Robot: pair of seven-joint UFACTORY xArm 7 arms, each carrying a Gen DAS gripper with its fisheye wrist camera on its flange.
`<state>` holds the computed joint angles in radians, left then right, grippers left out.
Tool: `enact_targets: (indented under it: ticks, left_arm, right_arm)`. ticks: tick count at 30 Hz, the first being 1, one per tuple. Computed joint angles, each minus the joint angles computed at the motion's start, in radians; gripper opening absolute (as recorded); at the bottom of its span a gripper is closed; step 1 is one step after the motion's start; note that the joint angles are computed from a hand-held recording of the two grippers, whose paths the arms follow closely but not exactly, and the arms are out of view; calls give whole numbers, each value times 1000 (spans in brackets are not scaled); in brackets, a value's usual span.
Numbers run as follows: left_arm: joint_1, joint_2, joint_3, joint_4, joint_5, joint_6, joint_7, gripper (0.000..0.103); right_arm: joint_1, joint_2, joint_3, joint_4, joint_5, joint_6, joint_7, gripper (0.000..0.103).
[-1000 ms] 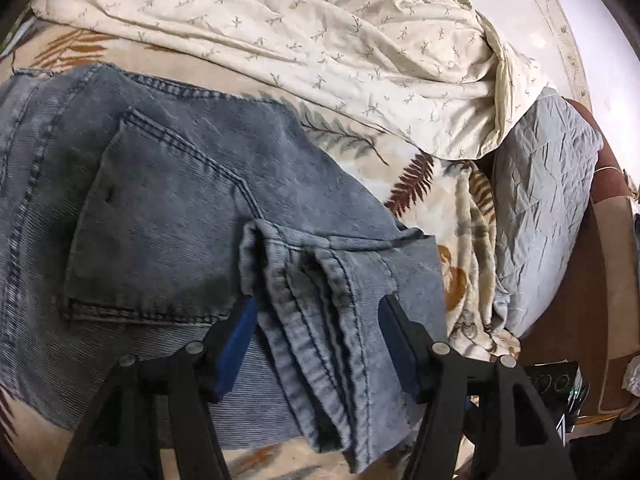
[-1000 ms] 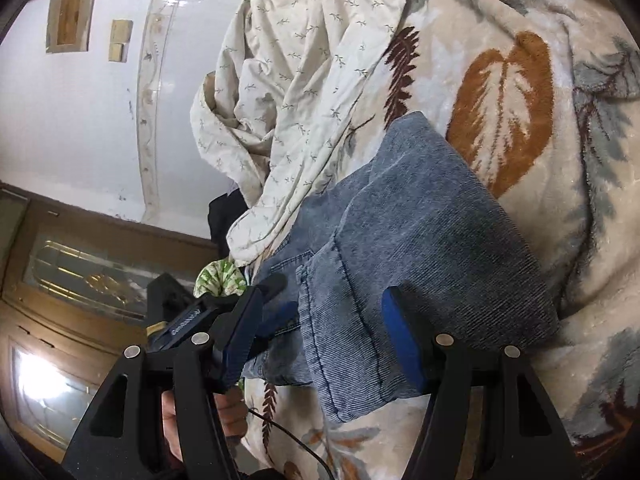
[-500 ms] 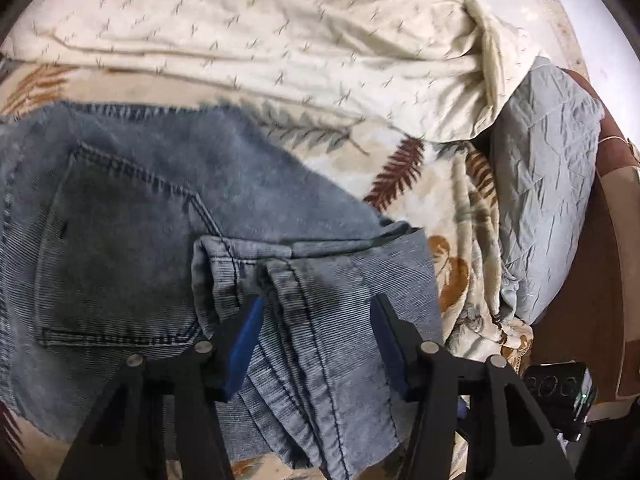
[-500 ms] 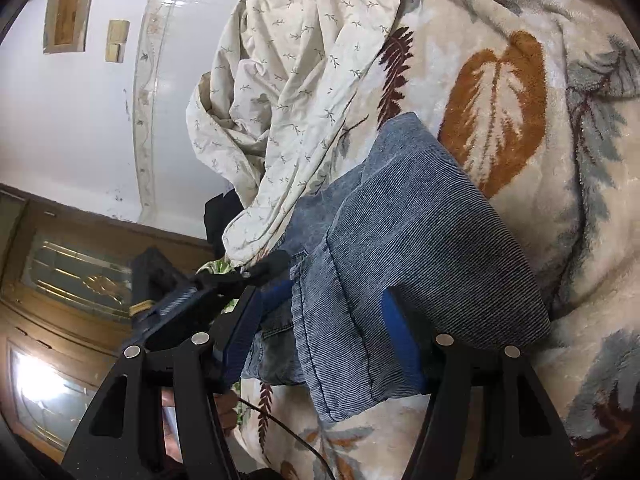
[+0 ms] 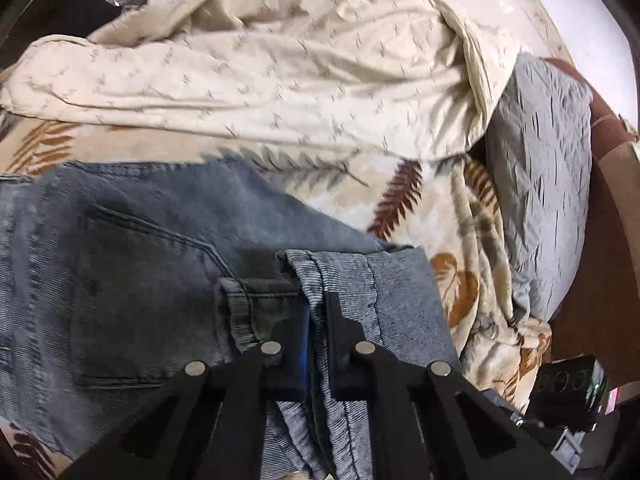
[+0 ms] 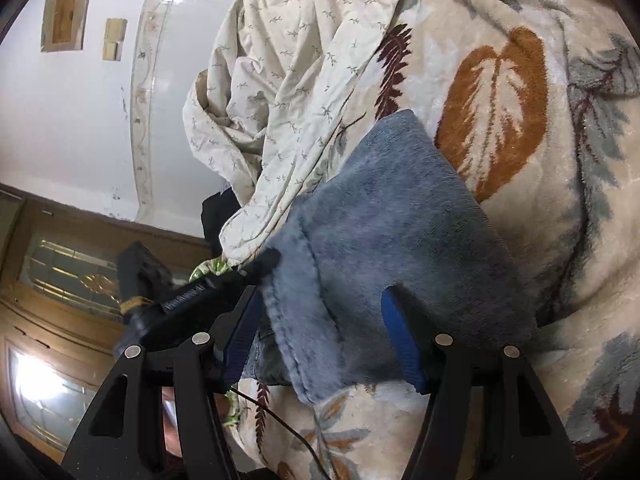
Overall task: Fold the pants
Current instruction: 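Lower the hems onto the jeans and press them flat with both grippers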
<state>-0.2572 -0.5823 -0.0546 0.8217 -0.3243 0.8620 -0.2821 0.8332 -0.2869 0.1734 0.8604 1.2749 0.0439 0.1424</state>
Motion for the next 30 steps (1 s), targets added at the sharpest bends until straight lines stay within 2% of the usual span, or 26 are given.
enact_targets:
  ticks: [3, 6, 8, 9, 11, 12, 14, 17, 21, 23, 24, 25, 27, 30]
  left_arm:
    - [27, -3, 3, -33, 30, -17, -4, 10]
    - [-1, 53, 60, -57, 0, 57, 3, 19]
    - [20, -2, 45, -114, -51, -6, 33, 25]
    - [34, -29, 30, -124, -32, -10, 17, 42]
    - [88, -100, -13, -145, 39, -16, -66, 65]
    - [100, -152, -16, -176, 47, -56, -92, 68]
    - [88, -177, 5, -181, 51, -53, -97, 68]
    - [66, -123, 23, -142, 43, 9, -99, 68]
    - [41, -38, 10, -125, 11, 7, -122, 68]
    - [33, -23, -12, -118, 23, -13, -126, 67]
    - [9, -21, -4, -118, 3, -40, -97, 54]
    - [-2, -15, -3, -112, -3, -53, -85, 48]
    - [-6, 4, -20, -83, 28, -64, -64, 9]
    - [-36, 38, -17, -33, 44, -65, 14, 4]
  right_arm:
    - [6, 5, -4, 6, 13, 6, -22, 62]
    - [-34, 8, 24, -3, -77, 35, 69, 62]
    - [-31, 6, 20, -8, -91, 40, 88, 62]
    - [-32, 3, 22, -11, -102, 36, 100, 62]
    - [-22, -4, 13, -20, -106, 21, 109, 62]
    - [-18, -5, 9, -24, -110, 15, 117, 62]
    - [8, -3, -13, -24, -86, 11, 104, 62]
    - [-2, 1, -4, -27, -122, 15, 130, 62]
    - [14, 4, -18, -27, -122, 11, 133, 62]
    - [28, -2, -28, -32, -103, 6, 118, 62]
    - [28, -5, -29, -32, -104, 9, 113, 62]
    - [28, -10, -32, -33, -107, 16, 107, 62]
    - [50, -21, -52, -31, -62, 20, 52, 62]
    - [28, -34, -31, -41, -68, 13, 62, 62]
